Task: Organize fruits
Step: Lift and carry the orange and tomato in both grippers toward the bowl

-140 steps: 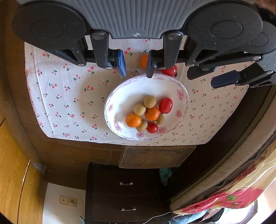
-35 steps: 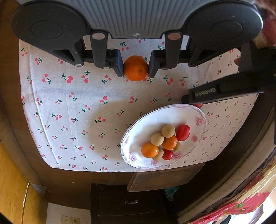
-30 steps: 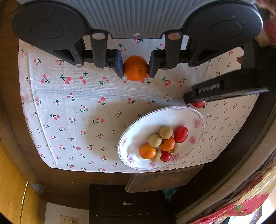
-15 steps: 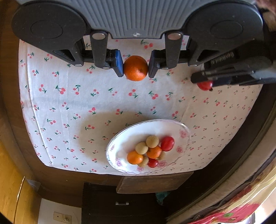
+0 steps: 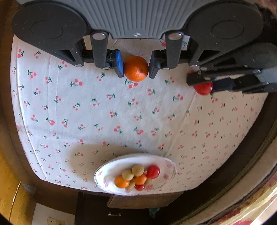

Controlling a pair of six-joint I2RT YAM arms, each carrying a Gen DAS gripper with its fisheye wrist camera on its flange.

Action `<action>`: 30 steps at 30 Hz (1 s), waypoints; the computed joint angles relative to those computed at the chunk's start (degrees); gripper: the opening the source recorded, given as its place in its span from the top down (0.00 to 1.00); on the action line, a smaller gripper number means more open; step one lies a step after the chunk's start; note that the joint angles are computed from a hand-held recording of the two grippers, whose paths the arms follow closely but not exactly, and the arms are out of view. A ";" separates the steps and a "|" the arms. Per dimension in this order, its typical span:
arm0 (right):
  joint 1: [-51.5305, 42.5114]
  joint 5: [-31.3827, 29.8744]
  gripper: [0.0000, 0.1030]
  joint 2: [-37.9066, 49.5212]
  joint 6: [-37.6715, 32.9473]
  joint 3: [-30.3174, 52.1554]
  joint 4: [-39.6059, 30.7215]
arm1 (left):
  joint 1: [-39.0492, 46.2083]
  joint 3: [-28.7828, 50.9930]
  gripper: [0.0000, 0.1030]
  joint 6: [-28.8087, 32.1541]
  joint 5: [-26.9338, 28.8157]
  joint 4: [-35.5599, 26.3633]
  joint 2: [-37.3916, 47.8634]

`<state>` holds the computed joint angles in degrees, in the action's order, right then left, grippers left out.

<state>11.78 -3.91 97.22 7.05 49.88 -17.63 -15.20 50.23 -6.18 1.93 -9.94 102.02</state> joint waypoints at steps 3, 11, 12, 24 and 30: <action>0.81 1.28 0.68 0.49 0.35 0.32 0.03 | -0.05 0.69 0.56 -0.82 -1.33 -1.17 0.18; 0.97 1.32 0.68 1.27 -0.20 1.24 -0.35 | 1.18 2.28 0.45 -2.90 0.69 0.00 1.99; 0.84 1.07 0.68 1.42 0.11 1.39 -0.25 | 1.67 2.63 0.44 -3.02 2.10 -0.06 1.91; 0.17 0.46 0.68 1.07 0.22 0.63 0.97 | -0.28 3.69 0.59 -3.77 -1.03 1.97 3.91; -0.21 0.31 0.68 -0.65 -0.78 -0.24 -0.78 | -1.30 2.32 0.60 -1.77 -2.32 0.38 1.94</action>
